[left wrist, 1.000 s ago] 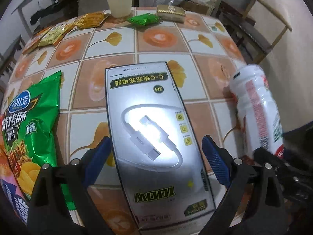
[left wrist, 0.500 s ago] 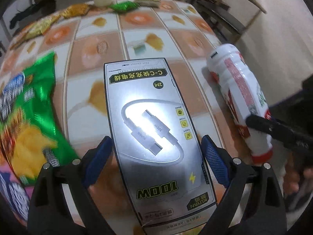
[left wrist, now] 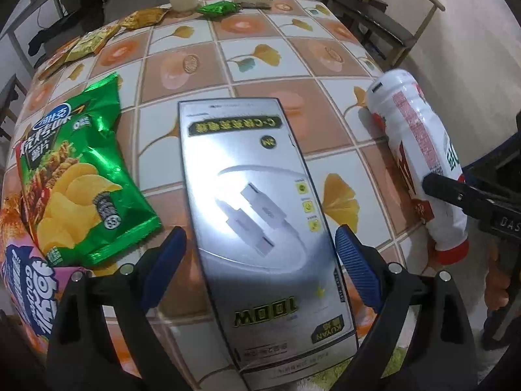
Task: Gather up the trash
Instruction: 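Lift the cable box and drink bottle off the table with both tools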
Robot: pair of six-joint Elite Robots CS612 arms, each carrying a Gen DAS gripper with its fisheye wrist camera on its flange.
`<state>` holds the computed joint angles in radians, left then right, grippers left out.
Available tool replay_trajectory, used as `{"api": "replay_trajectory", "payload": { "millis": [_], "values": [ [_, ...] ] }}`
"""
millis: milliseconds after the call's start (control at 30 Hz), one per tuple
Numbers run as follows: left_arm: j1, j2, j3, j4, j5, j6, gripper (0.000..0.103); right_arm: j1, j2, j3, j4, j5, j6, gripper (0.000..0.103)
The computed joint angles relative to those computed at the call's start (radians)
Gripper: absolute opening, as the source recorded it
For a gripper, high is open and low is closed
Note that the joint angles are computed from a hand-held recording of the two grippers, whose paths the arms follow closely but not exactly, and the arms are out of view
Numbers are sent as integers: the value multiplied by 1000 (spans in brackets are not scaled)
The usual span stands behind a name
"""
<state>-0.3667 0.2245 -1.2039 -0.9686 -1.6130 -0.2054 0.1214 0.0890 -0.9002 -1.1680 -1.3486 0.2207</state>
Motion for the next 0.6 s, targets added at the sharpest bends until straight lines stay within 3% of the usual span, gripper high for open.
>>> {"api": "replay_trajectory", "payload": {
  "millis": [267,600],
  "values": [
    [-19,14,-19,-4,74,18,89,19,-11,29,-15,-71,-45,72],
    [-24,17,-9,-17,108,-12,89,21,-17,43,-30,-77,-40,72]
  ]
}}
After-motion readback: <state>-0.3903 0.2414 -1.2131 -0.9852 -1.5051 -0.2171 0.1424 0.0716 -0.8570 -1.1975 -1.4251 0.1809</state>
